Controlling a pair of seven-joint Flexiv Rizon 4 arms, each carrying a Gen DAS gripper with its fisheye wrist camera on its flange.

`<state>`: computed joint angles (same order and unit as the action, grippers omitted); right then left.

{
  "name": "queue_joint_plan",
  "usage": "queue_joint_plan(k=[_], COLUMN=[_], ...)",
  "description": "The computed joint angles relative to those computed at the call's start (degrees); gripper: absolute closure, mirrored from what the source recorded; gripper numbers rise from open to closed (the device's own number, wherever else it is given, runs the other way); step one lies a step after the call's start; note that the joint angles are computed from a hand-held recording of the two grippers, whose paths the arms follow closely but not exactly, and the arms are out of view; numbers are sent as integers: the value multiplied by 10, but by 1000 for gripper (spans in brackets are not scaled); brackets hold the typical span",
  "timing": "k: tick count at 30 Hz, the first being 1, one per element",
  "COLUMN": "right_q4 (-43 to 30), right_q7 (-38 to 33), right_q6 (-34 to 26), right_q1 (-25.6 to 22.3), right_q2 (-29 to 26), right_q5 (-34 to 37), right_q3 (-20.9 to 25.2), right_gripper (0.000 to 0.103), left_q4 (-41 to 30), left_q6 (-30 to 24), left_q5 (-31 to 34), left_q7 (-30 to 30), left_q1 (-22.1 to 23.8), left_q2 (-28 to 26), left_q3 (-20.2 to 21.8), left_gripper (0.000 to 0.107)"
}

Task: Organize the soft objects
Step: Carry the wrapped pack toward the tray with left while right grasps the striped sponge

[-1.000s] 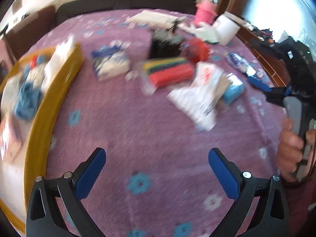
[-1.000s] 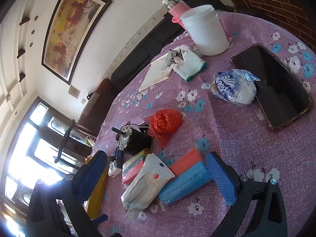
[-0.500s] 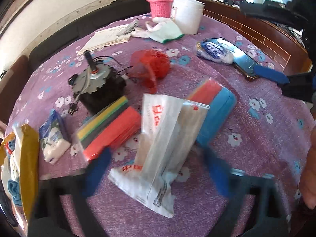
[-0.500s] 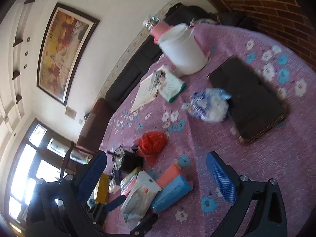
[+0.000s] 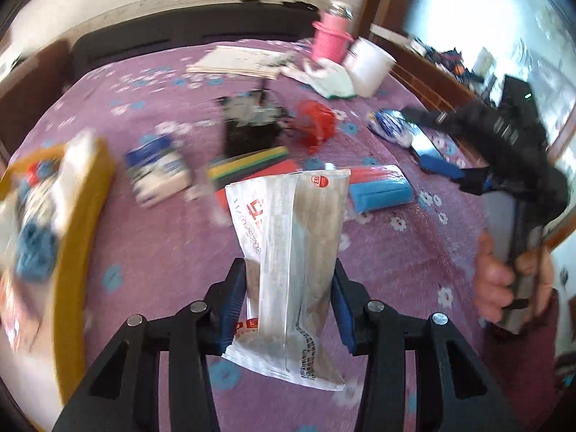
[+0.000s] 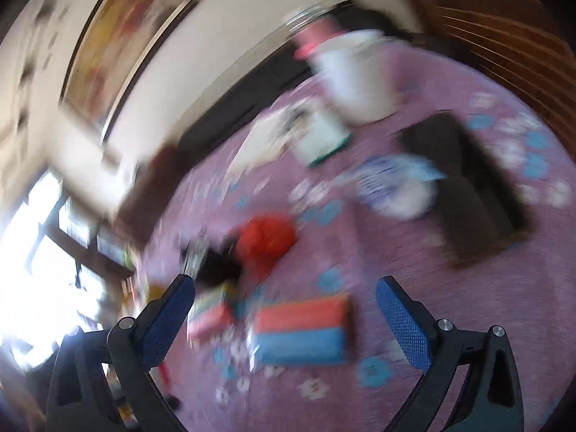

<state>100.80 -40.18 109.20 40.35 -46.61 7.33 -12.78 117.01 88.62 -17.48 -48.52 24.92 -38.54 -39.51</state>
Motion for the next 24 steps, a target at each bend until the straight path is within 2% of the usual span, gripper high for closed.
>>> queue_joint_plan(k=[2, 4, 5, 7, 9, 13, 15, 17, 19, 20, 22, 23, 24], right_q4=[-16, -16, -13, -10, -21, -94, -145, -217, -268, -305, -342, -351, -355], right_q7=[-18, -9, -3, 10, 21, 1, -1, 5, 3, 6, 0, 3, 4], right_q6=[-50, -78, -84, -89, -113, -189, -273, -401, -466, -516, -546, -554, -554], right_q1=[23, 73, 99, 122, 111, 51, 56, 73, 64, 49, 37, 29, 19], right_q2=[-4, -12, -17, -20, -14, -17, -34, -64, -87, -103, -121, -125, -128], right_q5=[-34, -38, -43, -50, -71, -151, -206, -259, -281, -300, -289, -290, -289], right_q3=[-21, -79, -111, -139, -121, -32, -36, -56, -44, -24, -7, 4, 18], right_gripper=[1, 1, 1, 1, 1, 1, 1, 1, 1, 1, 1, 3, 17], left_q4=[31, 54, 68, 82, 95, 108, 112, 113, 113, 112, 107, 103, 100], left_q6=[24, 41, 50, 57, 65, 78, 82, 82, 81, 79, 73, 69, 66], left_q5=[-1, 12, 19, 31, 43, 69, 82, 95, 106, 112, 121, 125, 128], left_q7=[0, -9, -16, -32, -48, -75, -90, -102, -116, -122, -135, -142, -148], left_q1=[47, 95, 125, 160, 199, 264, 294, 312, 329, 333, 343, 345, 347], left_q2=[5, 5, 7, 11, 16, 11, 5, 1, -1, -1, -2, -2, -2], left_q3=[-36, -68, -87, -102, -118, -144, -155, -158, -157, -154, -146, -139, -133], left_gripper=[63, 63, 63, 63, 63, 62, 62, 62, 62, 62, 62, 62, 62])
